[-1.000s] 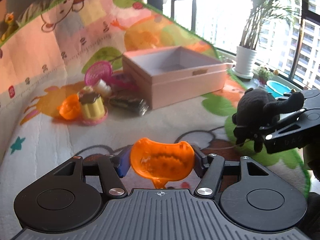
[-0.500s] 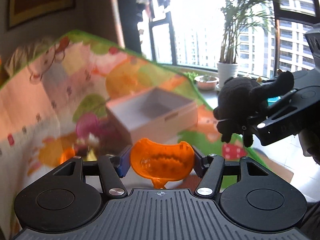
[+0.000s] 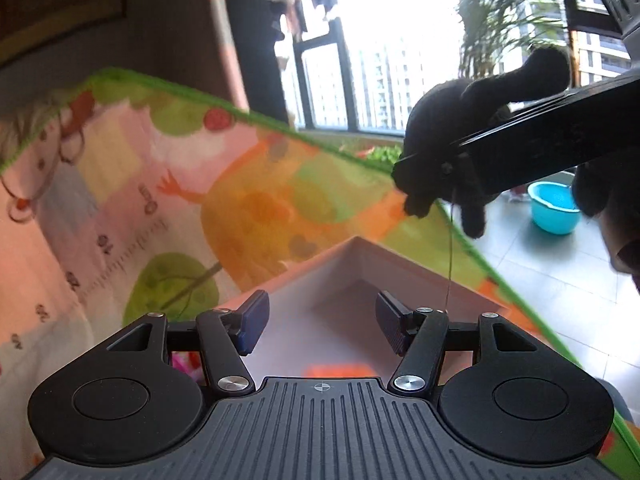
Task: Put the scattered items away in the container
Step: 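Release the orange shell into the pink box with the left while the right drops the plush in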
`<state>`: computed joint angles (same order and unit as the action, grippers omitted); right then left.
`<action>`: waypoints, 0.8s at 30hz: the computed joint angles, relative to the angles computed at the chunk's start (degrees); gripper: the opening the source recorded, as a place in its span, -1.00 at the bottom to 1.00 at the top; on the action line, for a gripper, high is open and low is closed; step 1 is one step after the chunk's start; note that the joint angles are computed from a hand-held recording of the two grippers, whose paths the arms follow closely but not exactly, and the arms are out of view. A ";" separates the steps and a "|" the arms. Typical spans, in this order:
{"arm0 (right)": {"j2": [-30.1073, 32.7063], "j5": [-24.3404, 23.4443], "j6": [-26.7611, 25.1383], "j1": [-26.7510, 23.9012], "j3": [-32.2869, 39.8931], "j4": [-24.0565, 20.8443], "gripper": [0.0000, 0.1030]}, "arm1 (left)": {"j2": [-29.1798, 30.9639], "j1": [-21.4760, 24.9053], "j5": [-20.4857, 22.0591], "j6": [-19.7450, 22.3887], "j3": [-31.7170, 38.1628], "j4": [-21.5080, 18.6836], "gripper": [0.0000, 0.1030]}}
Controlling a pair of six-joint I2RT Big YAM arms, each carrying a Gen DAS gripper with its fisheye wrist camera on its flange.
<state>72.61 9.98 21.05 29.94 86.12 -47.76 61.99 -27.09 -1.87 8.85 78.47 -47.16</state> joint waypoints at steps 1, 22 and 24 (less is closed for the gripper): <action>0.85 -3.24 0.90 -1.14 -0.37 1.11 0.70 | 1.51 0.64 0.19 0.64 0.54 0.64 0.24; -0.52 8.46 -6.54 11.64 -0.57 1.94 0.89 | -16.36 13.58 3.20 -7.49 -15.04 -3.46 0.97; 1.45 10.03 -9.83 15.35 1.02 0.74 0.82 | -19.10 16.42 5.61 -8.16 -16.99 -6.35 0.97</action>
